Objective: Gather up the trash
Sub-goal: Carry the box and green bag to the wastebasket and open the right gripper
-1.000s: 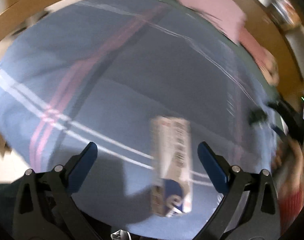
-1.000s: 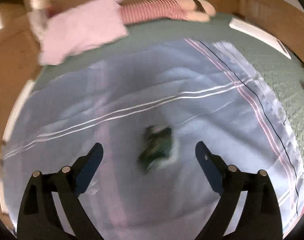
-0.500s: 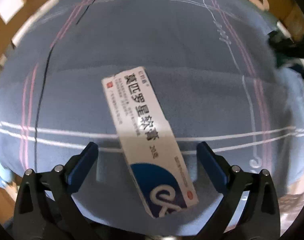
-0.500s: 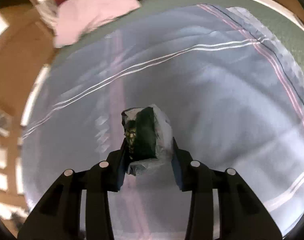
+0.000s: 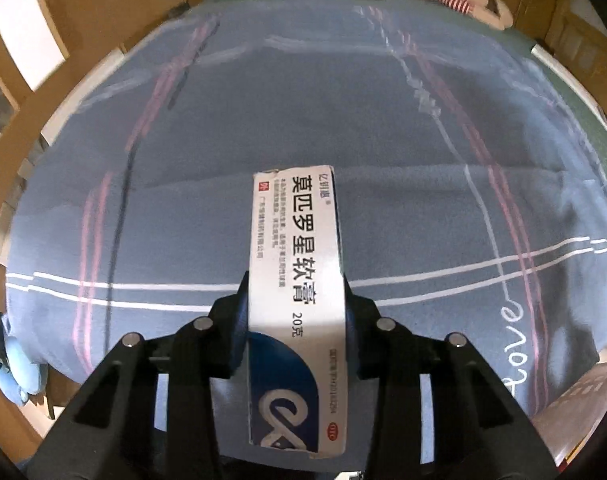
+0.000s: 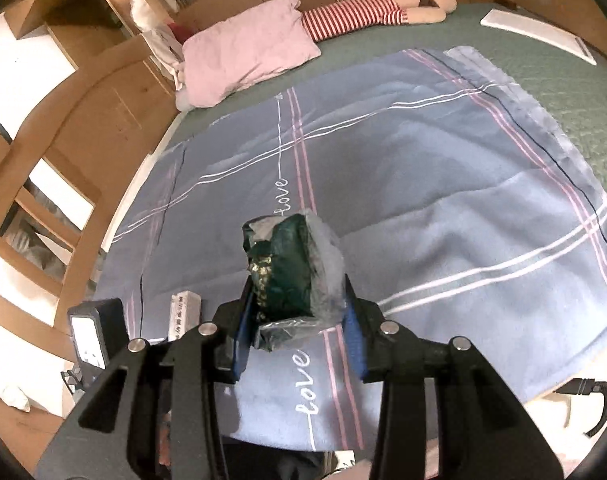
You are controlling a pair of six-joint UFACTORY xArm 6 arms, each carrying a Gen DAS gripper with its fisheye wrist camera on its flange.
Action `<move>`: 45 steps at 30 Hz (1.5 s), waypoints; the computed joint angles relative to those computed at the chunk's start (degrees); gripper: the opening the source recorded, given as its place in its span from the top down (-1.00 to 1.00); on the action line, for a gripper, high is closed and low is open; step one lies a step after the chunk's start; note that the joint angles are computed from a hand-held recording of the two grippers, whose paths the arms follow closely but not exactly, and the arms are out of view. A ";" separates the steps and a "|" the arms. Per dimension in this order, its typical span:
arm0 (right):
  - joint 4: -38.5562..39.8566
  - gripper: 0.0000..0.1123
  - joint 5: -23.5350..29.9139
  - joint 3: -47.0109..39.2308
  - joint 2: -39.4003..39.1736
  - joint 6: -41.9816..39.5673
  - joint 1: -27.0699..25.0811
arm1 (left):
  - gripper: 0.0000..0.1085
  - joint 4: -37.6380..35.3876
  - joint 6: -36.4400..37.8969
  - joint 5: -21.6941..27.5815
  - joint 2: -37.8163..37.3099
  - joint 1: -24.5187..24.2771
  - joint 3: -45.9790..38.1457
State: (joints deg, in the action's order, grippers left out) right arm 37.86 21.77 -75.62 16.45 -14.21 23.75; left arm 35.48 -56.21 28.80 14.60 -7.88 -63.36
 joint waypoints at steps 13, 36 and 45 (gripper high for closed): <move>-4.48 0.29 -2.19 8.92 -7.07 4.90 1.60 | 0.27 14.34 -14.75 -6.97 -10.12 0.93 9.30; -14.69 0.29 -12.88 22.77 -18.60 7.20 1.84 | 0.27 26.91 -23.61 -8.31 -28.07 -4.44 15.82; -11.48 0.29 -7.70 27.20 -26.48 3.52 -0.39 | 0.27 21.86 -19.00 -10.62 -29.74 -7.86 16.60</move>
